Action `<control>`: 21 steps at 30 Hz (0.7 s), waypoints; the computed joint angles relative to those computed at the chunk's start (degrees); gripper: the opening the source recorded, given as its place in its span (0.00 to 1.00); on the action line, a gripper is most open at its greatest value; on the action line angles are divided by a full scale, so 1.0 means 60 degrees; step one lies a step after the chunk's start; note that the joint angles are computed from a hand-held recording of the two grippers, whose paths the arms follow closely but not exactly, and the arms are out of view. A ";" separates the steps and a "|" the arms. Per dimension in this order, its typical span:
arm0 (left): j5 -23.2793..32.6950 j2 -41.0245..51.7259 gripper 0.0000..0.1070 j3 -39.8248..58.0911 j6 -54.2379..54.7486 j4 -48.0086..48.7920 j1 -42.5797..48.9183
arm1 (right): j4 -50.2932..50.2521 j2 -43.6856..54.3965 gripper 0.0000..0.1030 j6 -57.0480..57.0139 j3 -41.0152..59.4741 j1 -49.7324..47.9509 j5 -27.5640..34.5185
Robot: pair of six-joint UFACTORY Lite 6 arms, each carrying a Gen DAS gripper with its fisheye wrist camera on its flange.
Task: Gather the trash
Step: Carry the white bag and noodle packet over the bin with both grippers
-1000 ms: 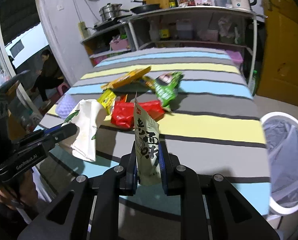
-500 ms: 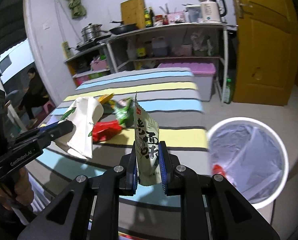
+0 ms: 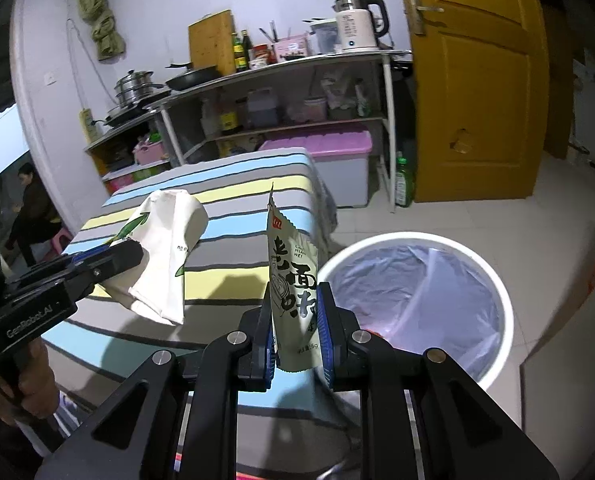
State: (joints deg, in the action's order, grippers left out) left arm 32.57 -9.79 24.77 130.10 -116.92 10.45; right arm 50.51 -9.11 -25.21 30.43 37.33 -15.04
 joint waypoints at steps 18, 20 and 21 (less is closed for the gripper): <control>-0.0716 0.2450 0.13 0.1515 0.2519 -0.3640 -0.3069 | -0.5421 -0.0086 0.18 0.4589 -0.0744 -0.2439 0.0380; -0.0790 0.2861 0.13 0.1869 0.2617 -0.3797 -0.3251 | -0.6253 0.0091 0.18 0.5317 -0.0703 -0.2716 0.0365; -0.0823 0.3070 0.13 0.2028 0.2696 -0.3905 -0.3349 | -0.6640 0.0184 0.18 0.5660 -0.0685 -0.2845 0.0350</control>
